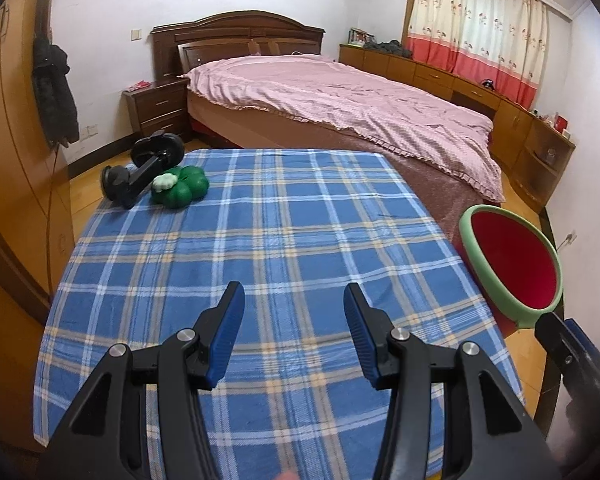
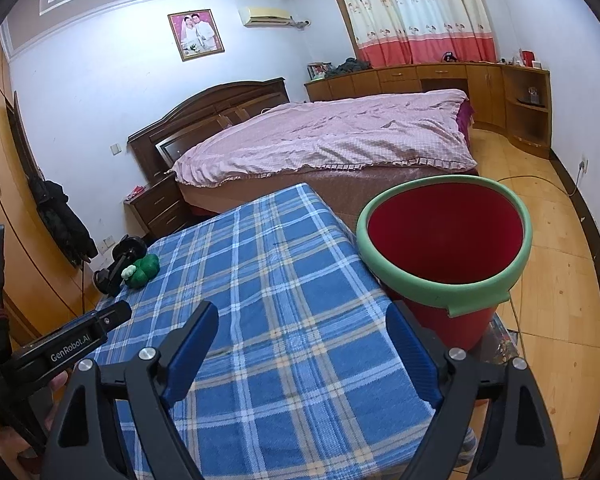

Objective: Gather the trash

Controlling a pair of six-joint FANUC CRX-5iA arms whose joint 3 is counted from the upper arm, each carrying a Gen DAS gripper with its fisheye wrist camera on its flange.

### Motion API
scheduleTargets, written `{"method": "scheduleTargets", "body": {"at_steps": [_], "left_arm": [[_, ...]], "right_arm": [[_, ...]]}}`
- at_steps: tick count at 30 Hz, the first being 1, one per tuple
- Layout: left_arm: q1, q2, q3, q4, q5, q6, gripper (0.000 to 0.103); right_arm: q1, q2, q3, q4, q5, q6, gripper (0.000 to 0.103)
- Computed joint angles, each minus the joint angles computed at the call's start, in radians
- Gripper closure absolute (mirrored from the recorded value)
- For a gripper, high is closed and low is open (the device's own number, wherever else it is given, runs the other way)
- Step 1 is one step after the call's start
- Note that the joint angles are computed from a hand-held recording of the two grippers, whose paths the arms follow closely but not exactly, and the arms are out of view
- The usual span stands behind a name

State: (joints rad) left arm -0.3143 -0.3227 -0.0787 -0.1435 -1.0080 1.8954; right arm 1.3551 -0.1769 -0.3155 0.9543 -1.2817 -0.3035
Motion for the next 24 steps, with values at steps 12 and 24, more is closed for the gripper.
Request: {"method": "scheduleTargets", "body": {"at_steps": [12, 24], "left_arm": [[-0.006, 0.006, 0.009, -0.036, -0.021, 0.036, 0.051], [-0.007, 0.006, 0.010, -0.038, -0.021, 0.037, 0.051]], "right_arm": [[-0.006, 0.001, 0.000, -0.015, 0.005, -0.008, 0.015], [-0.006, -0.003, -0.004, -0.016, 0.005, -0.009, 0.015]]}}
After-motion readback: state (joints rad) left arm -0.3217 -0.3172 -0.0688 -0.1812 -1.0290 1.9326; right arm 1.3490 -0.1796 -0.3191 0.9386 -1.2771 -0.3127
